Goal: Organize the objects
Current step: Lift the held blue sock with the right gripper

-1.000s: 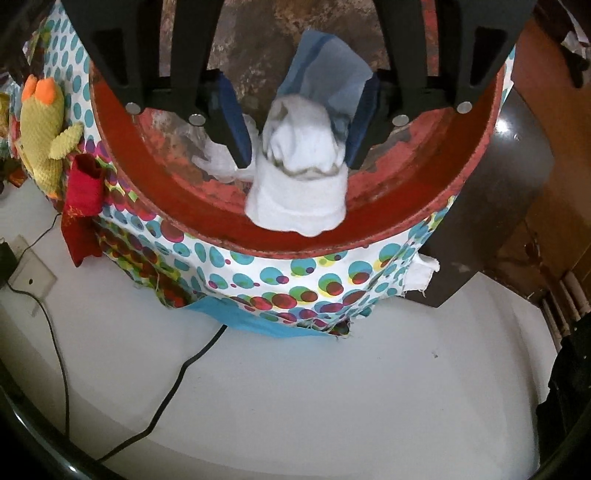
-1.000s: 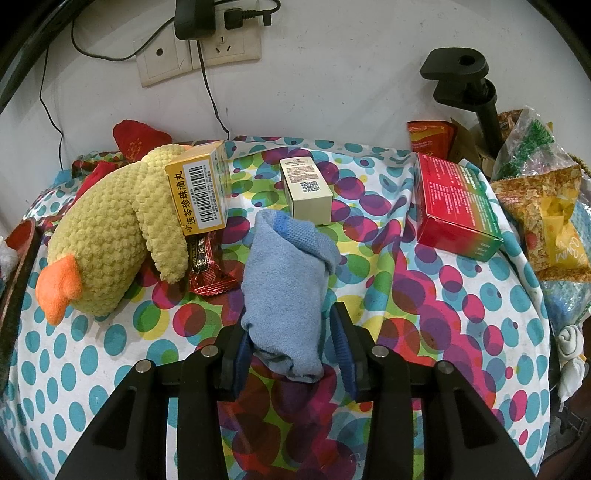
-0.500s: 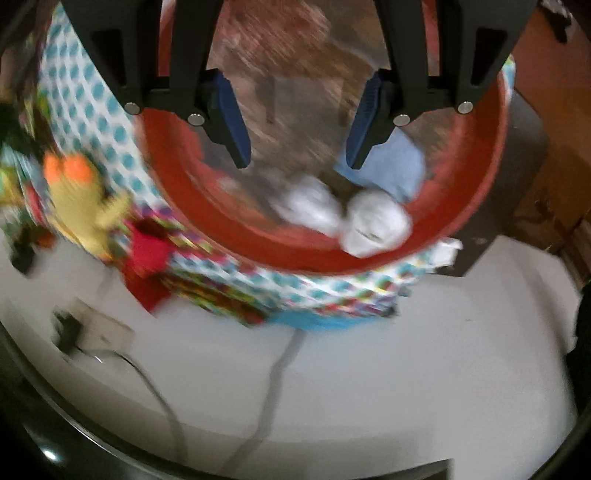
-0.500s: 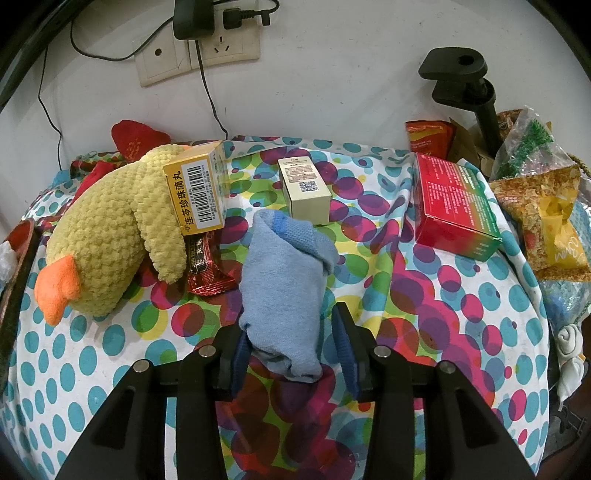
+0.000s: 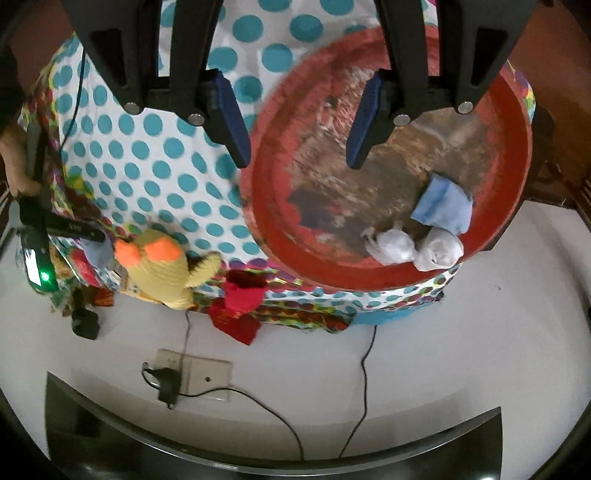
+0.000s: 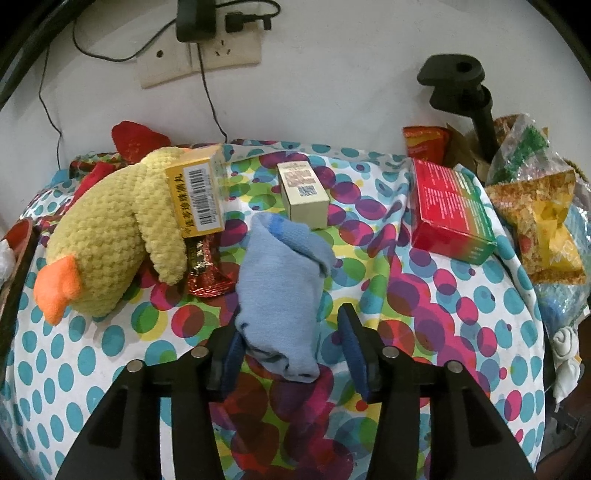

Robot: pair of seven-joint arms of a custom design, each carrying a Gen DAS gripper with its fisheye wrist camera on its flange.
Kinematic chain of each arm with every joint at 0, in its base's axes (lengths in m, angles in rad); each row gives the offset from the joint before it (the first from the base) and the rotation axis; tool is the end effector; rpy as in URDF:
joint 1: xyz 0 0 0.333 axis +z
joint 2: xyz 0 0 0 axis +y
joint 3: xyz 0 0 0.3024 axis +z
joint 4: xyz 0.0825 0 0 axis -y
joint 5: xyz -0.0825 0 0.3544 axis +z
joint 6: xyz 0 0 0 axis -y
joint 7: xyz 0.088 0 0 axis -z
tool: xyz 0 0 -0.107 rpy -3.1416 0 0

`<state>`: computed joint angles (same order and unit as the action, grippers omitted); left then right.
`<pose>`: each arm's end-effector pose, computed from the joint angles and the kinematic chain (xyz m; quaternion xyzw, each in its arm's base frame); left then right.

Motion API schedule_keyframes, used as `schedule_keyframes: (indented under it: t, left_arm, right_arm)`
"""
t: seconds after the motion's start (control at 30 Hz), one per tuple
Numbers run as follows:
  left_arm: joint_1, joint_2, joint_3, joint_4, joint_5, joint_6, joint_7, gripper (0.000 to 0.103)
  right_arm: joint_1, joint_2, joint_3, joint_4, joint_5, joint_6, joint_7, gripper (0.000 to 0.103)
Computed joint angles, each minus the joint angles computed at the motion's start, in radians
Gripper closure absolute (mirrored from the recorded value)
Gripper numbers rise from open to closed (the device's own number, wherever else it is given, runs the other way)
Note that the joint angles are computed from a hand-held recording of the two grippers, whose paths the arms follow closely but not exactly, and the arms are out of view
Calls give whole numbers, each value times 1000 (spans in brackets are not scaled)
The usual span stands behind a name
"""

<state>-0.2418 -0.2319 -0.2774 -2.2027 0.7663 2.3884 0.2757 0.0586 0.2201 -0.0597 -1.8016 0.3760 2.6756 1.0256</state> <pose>0.4294 -0.2478 0.5202 -0.7445 0.5487 -0.2196 0.3105 0.6354 -0.0089 0.4970 -0.7481 0.5692 -0.2134 0.2661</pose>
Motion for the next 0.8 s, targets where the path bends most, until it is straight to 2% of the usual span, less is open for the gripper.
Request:
schedule_keyframes:
  t: [0.03,0.13,0.23,0.4,0.57,0.73,0.8]
  left_arm:
    - [1,-2,-9,-4,21,-4,-13,48]
    - [-8,-16,-20,-30,48,-6,-27,48]
    - [-13,-35,-26,-55,60,-9,-38,48]
    - [-12,-57,-24,-53,70,-29,-30,48]
    - [-14,-93,-11,-63,19,-24,-17,48]
    - [-29,-131,-19,-72,-35,-84,28,48]
    - [-35,-163,-8,-101,-63,-64,28,48]
  right_arm:
    - [0,-4,4,-5,2,4,-14,67]
    - [21,-15,-3,-29,-45,37,-6,73]
    - [23,-23,-2,-43,-48,56,-7,75]
    - [13,-14,-2,-27,-30,35,-1,76]
    - [24,-17,-12,-39,-69,55,23,76]
    - [36,-21,-19,-52,-112,72,53,76]
    - [38,-22,-19,-55,-123,77,60,76]
